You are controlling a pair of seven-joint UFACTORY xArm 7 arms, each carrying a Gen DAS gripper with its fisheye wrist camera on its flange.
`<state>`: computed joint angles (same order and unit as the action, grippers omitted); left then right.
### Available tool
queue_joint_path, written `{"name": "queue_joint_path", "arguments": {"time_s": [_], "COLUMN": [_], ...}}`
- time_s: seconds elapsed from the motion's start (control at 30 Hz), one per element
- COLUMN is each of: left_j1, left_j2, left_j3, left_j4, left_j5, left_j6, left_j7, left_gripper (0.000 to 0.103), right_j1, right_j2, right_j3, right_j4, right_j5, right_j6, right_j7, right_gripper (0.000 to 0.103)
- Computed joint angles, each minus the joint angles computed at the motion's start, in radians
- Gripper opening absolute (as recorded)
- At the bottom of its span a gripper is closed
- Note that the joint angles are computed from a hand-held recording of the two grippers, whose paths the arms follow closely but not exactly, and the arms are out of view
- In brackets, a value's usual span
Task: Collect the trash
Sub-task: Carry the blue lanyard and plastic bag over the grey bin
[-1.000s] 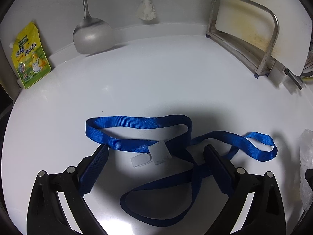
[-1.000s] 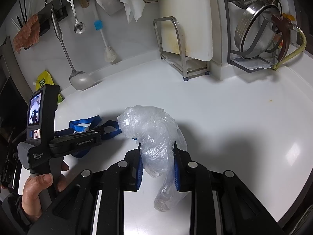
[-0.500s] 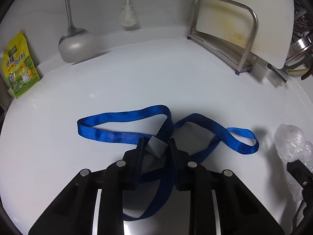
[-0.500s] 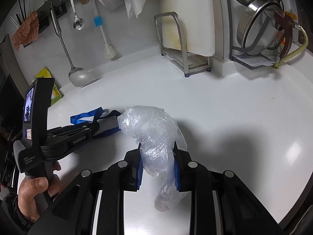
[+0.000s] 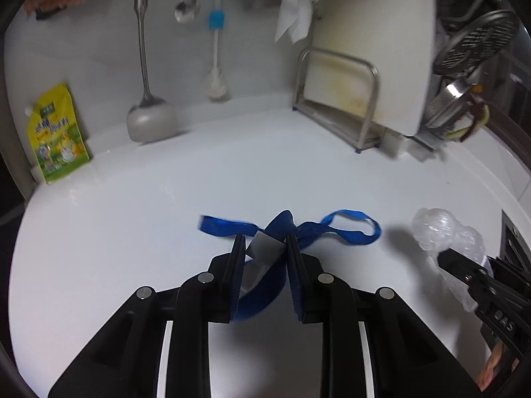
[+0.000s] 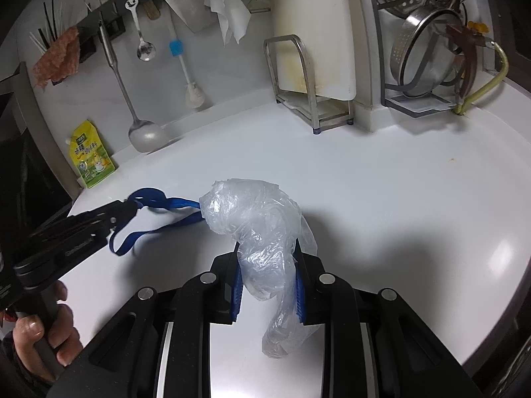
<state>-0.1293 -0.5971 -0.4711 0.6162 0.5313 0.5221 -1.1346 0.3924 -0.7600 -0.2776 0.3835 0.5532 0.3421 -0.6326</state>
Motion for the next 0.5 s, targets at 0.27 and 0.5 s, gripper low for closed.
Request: {"name": "queue_joint_path", "arguments": {"time_s": [0.27, 0.5], "left_j1": [-0.16, -0.301], "left_j2": [-0.233, -0.371], "left_j3": [-0.049, -0.143], "left_j4": [-0.08, -0.116], "left_j5": [-0.12, -0.221], "left_j6": [0.141, 0.27], "left_j7": [0.026, -0.025], "left_gripper": [0.024, 0.024], "right_j1": [-0.197, -0.475], "right_j2": [-0.418, -0.892], "right_j3": [0.066, -0.007], "right_j4": [-0.205, -0.336], "right_j5": [-0.1, -0.216], "right_j6": [0.206, 0.634], "right_j7": [0.151, 0.237], "right_gripper": [0.024, 0.024]}}
